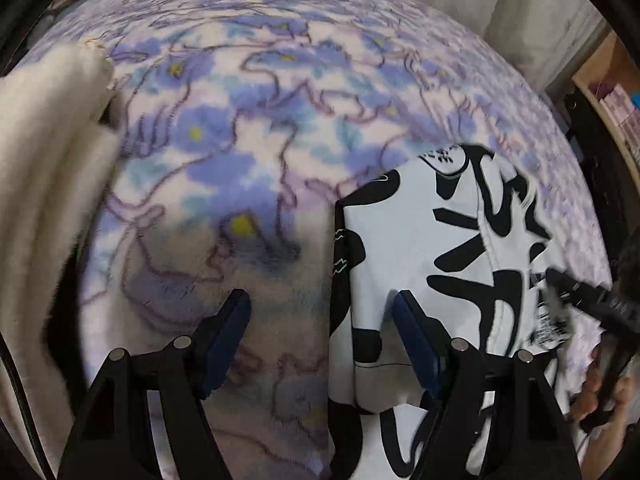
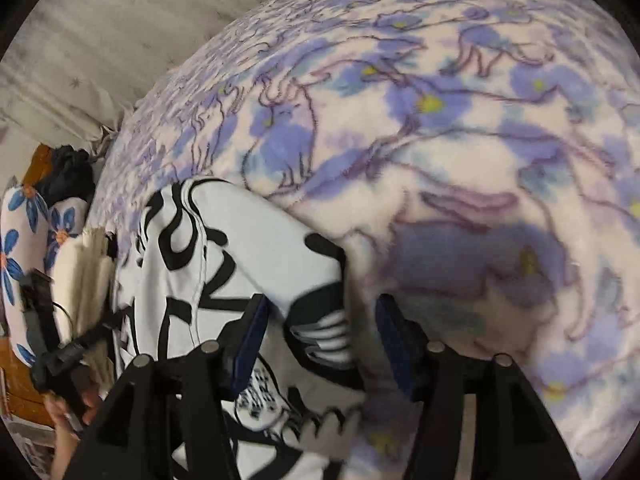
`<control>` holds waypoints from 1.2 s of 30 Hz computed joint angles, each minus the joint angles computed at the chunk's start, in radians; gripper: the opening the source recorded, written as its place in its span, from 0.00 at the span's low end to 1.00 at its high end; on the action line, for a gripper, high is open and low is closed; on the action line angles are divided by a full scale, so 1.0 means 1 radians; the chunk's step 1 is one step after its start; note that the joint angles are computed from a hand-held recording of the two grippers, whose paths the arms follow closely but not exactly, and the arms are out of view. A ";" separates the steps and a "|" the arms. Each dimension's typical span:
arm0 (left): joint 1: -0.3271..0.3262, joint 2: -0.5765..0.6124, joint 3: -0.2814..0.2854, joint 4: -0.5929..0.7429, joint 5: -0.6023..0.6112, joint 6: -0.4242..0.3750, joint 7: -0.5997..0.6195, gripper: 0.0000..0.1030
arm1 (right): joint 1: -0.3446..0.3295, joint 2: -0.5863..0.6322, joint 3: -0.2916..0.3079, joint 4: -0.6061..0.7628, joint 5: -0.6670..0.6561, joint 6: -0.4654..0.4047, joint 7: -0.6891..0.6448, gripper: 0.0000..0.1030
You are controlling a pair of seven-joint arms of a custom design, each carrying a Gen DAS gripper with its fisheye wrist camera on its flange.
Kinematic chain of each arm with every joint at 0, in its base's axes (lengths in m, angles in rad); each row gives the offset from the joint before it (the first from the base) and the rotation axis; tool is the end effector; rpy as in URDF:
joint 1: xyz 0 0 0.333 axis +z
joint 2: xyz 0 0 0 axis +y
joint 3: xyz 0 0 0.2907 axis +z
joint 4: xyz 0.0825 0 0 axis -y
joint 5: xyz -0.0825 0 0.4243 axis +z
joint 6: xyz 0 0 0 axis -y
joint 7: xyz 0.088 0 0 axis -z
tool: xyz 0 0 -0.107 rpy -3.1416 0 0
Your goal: Fold large clothes
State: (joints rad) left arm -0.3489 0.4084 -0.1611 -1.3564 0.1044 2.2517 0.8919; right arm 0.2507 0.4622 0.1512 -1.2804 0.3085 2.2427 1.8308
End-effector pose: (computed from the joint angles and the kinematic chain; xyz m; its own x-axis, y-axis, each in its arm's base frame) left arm 0.6666 -0.3449 0.5159 0.0915 -0.9596 0.2662 -0.8994 -0.1944 -0.3916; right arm 0.7087 0.2842 0.5185 0.0650 -0.8835 -0.4638 -0.9371 0.1058 -0.3327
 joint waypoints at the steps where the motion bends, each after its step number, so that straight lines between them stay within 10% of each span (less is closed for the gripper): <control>1: -0.011 0.000 0.007 -0.004 0.026 0.012 -0.008 0.68 | -0.002 0.001 0.005 -0.005 0.008 0.017 -0.011 0.56; 2: -0.018 0.004 0.011 -0.001 0.043 0.014 -0.016 0.64 | 0.001 0.001 0.007 -0.007 0.004 0.026 -0.021 0.56; 4: -0.010 0.005 -0.002 -0.007 0.026 0.054 0.009 0.11 | 0.016 0.020 0.003 0.024 -0.027 0.018 -0.036 0.35; 5: -0.001 0.009 -0.014 -0.003 -0.005 0.061 0.028 0.05 | 0.020 0.029 0.004 0.039 -0.036 0.010 -0.045 0.28; 9: -0.068 0.022 0.025 0.063 0.133 -0.016 -0.002 0.03 | 0.031 -0.034 0.001 -0.030 -0.065 0.062 -0.073 0.08; 15: -0.082 -0.129 0.016 -0.053 0.235 -0.005 -0.040 0.03 | 0.044 -0.241 -0.002 -0.244 -0.083 0.188 -0.127 0.07; 26: -0.023 -0.749 -0.124 -0.675 0.164 0.192 -0.082 0.03 | 0.160 -0.855 -0.016 -0.878 -0.146 0.495 -0.247 0.07; 36: -0.133 -1.056 -0.219 -1.030 -0.159 0.048 -0.027 0.05 | 0.217 -1.200 0.022 -1.235 -0.364 0.200 -0.016 0.19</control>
State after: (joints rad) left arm -0.4822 -0.6475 -0.3798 -2.3868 -0.0546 2.2996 0.8649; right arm 0.4675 -0.7375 0.1731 -2.5153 -0.0559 2.4423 1.8144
